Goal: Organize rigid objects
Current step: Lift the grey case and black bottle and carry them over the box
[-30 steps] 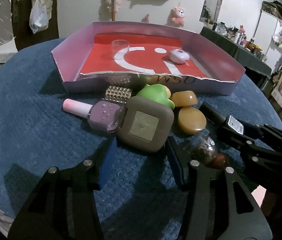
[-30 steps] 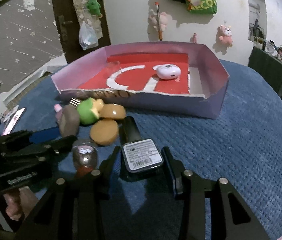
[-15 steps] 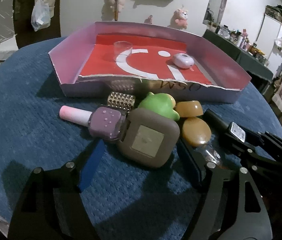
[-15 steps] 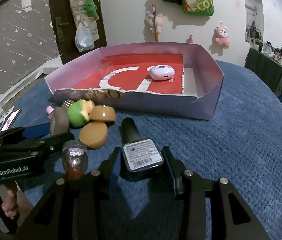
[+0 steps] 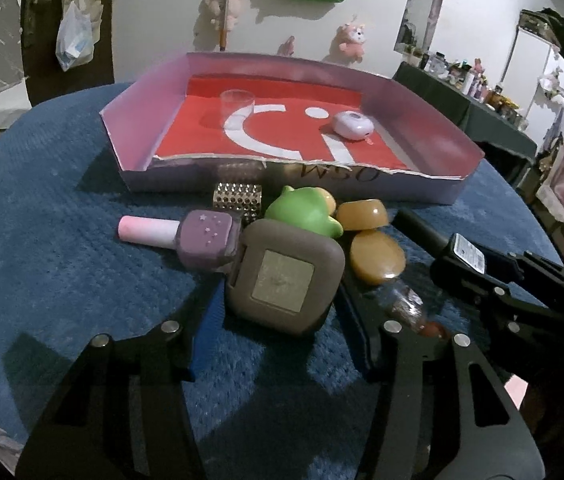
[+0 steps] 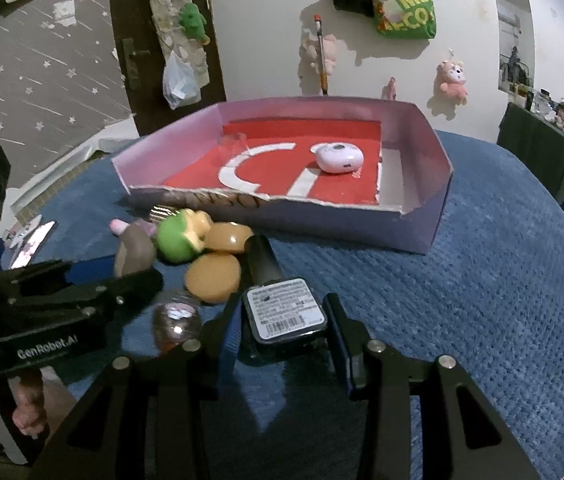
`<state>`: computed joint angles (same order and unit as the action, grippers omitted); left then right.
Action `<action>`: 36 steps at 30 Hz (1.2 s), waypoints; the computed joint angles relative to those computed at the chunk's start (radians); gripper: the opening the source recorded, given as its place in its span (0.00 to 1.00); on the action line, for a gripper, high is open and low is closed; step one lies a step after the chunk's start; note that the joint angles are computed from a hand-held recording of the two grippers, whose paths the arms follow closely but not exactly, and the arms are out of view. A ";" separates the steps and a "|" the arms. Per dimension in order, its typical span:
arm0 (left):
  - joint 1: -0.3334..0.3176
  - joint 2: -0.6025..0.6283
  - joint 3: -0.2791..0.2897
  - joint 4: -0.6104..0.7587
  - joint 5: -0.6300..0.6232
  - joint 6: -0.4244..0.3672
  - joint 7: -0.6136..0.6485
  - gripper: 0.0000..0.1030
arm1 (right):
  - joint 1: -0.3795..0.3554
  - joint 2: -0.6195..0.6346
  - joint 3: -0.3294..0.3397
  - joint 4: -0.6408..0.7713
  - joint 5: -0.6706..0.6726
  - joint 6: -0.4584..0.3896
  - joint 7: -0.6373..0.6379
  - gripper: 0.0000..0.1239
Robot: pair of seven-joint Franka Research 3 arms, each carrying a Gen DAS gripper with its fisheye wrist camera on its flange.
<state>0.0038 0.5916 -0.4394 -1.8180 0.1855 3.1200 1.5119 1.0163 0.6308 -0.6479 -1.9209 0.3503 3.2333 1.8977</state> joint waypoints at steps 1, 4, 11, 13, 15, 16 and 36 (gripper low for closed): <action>0.007 -0.003 -0.007 -0.005 0.000 0.005 0.003 0.50 | -0.006 -0.007 0.009 -0.003 -0.001 0.006 -0.004 0.35; 0.052 -0.008 -0.056 -0.023 -0.002 0.016 0.025 0.50 | -0.016 -0.024 0.027 -0.004 0.003 0.019 -0.021 0.35; 0.083 -0.009 -0.087 -0.029 0.006 0.031 0.033 0.49 | -0.023 -0.037 0.045 0.005 0.029 0.025 -0.062 0.35; 0.092 -0.006 -0.097 -0.026 0.006 0.029 0.037 0.49 | -0.032 -0.039 0.056 0.009 0.031 0.023 -0.068 0.35; 0.099 -0.008 -0.104 -0.027 0.007 0.034 0.041 0.49 | -0.049 -0.047 0.074 0.010 0.032 0.028 -0.076 0.35; 0.106 -0.009 -0.111 -0.028 0.008 0.039 0.044 0.49 | -0.055 -0.049 0.081 0.011 0.033 0.031 -0.080 0.35; 0.091 0.034 -0.118 0.100 -0.003 -0.009 0.097 0.49 | -0.134 -0.050 0.124 0.092 0.020 0.012 -0.122 0.35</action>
